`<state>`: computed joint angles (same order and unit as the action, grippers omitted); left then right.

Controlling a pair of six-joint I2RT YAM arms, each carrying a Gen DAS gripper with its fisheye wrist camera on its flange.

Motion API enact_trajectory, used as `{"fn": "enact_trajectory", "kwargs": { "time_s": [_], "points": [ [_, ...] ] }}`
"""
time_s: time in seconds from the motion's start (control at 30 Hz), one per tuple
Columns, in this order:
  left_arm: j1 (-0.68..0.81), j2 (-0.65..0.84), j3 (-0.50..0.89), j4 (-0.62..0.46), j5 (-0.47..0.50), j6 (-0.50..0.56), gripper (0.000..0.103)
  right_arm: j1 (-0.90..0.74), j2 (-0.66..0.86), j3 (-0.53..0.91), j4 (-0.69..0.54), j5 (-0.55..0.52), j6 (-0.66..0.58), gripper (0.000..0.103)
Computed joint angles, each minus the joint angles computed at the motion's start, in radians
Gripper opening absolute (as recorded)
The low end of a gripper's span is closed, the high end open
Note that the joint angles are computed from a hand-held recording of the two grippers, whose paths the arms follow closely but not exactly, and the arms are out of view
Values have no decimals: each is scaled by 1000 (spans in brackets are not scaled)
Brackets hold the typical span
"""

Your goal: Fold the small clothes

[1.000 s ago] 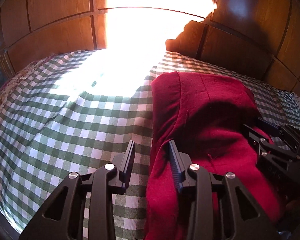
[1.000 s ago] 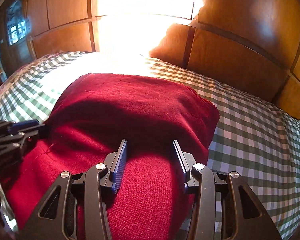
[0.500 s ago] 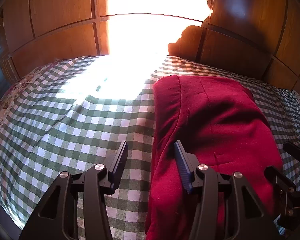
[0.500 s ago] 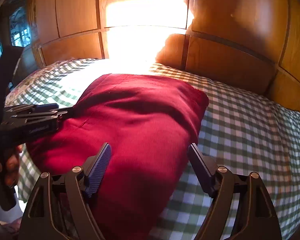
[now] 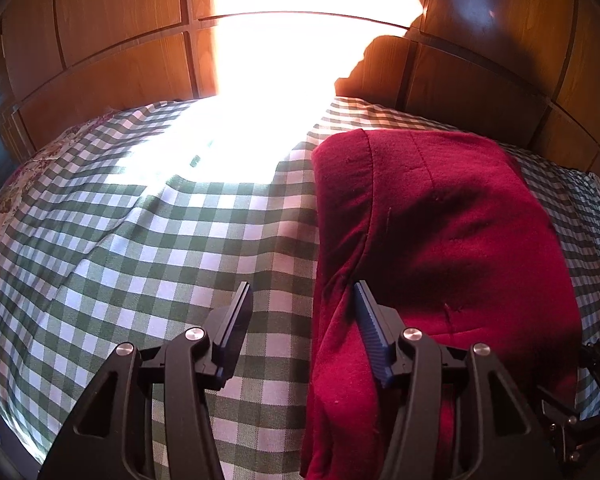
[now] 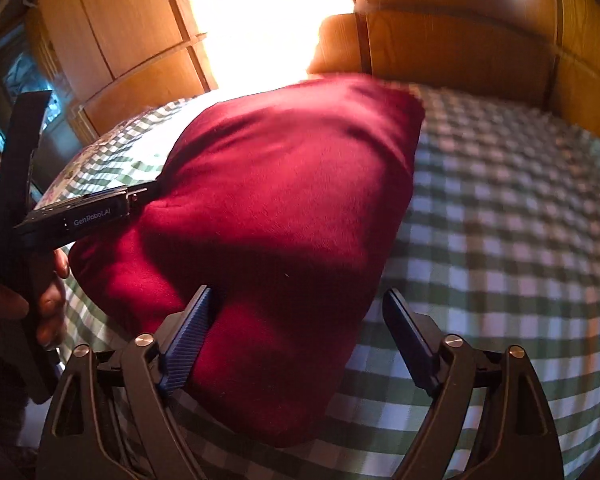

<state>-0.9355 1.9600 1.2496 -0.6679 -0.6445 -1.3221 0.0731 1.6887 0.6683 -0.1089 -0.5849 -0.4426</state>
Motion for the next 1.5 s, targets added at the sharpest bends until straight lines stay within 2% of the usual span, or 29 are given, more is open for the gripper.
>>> {"fn": "enact_trajectory", "kwargs": {
  "time_s": [0.07, 0.17, 0.3, 0.37, 0.47, 0.63, 0.7, 0.73, 0.83, 0.87, 0.97, 1.0, 1.07, 1.1, 1.23, 1.3, 1.4, 1.5],
  "points": [
    [8, 3, -33, 50, 1, 13, 54, -13, 57, 13, 21, -43, 10, 91],
    [16, -29, -107, 141, 12, 23, 57, 3, 27, -5, 31, -21, 4, 92],
    [42, -101, -237, 303, 66, 47, 60, -36, 22, 90, -144, -87, -42, 92],
    [54, -125, -290, 376, 86, 70, 60, -71, 24, 133, -190, -138, -33, 92],
    [68, -148, -353, 470, 106, 102, 60, -122, 107, 247, -272, -219, 12, 92],
    [104, -180, -464, 654, 168, 140, 60, -105, 264, 397, -334, -267, 74, 91],
    [120, -190, -503, 717, 194, 153, 59, -75, 329, 449, -368, -291, 79, 88],
    [120, -191, -511, 735, 200, 153, 59, -60, 341, 457, -373, -301, 85, 83],
    [124, -198, -540, 794, 220, 165, 48, 0, 350, 428, -302, -299, 119, 81],
    [127, -204, -559, 829, 232, 167, 39, 11, 344, 417, -286, -293, 120, 81],
    [121, -214, -602, 933, 264, 165, 19, 23, 336, 418, -296, -287, 116, 68],
    [112, -217, -599, 939, 262, 172, 14, 20, 317, 411, -306, -284, 112, 60],
    [79, -214, -543, 855, 226, 183, 13, 15, 247, 363, -296, -274, 101, 50],
    [66, -213, -520, 825, 219, 188, 12, 12, 234, 374, -306, -274, 96, 49],
    [25, -201, -467, 823, 237, 201, 11, -62, 143, 327, -353, -315, 20, 46],
    [10, -163, -403, 822, 257, 222, 10, -134, 109, 325, -418, -345, -54, 46],
    [0, -58, -208, 759, 297, 306, 9, -236, 96, 362, -497, -365, -141, 46],
    [7, 91, 75, 654, 349, 407, 7, -352, 127, 449, -567, -383, -206, 46]
  ]
}}
